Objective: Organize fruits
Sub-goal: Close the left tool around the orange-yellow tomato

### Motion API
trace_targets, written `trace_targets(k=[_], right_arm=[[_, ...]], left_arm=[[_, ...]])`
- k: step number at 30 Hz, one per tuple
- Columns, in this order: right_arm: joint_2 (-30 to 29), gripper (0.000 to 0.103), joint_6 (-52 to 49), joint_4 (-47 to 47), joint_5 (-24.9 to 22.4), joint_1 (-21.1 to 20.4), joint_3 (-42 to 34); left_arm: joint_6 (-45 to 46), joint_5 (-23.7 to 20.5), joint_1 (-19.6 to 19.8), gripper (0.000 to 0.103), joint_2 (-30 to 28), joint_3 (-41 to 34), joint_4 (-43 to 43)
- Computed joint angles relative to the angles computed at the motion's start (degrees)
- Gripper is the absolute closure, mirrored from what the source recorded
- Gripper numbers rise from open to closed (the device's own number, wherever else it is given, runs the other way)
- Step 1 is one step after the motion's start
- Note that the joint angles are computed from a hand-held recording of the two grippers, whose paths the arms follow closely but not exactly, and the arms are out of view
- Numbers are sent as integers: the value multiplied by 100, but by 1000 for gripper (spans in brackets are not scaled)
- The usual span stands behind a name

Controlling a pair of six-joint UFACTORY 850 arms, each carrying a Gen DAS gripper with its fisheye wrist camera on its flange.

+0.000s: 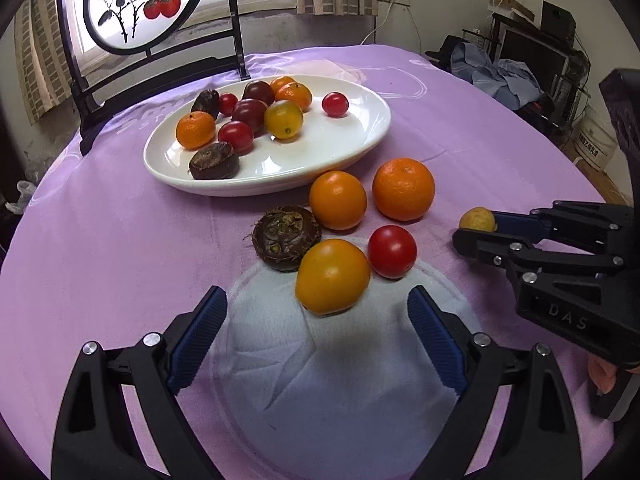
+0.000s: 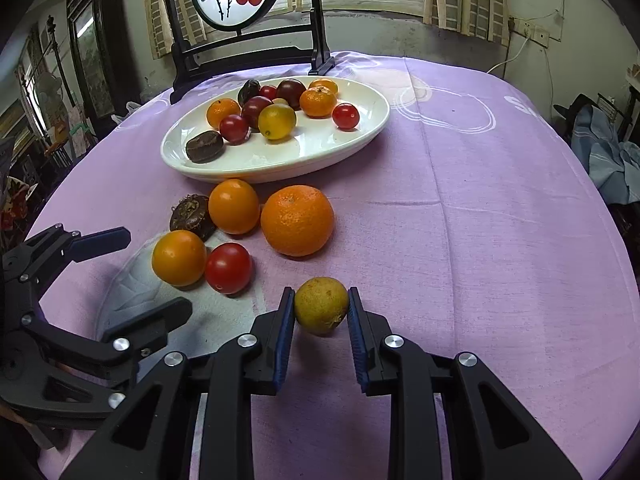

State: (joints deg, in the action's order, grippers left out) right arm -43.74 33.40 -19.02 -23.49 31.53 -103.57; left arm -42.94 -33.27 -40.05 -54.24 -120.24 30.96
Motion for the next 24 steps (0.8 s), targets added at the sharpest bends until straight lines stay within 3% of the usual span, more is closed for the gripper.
trace_targets(k=[2, 4, 9, 15, 20, 24], right_arm=[[1, 76, 19, -11, -2, 6, -3], [2, 76, -3, -4, 6, 7, 1], [-46, 76, -32, 26, -65, 12, -51], [14, 76, 85, -51, 80, 18, 41], [255, 76, 979, -911, 478, 62, 325], [378, 77, 747, -575, 722, 70, 349]], left_arm=[[-201, -168, -34, 25, -155, -202, 307], [329, -273, 19, 40, -339, -504, -246], [792, -6, 132, 65, -337, -504, -924], [672, 514, 200, 65, 54, 71, -1124], [202, 644, 246, 65, 322, 282, -1028], [-23, 584, 293, 65, 401, 176, -745]])
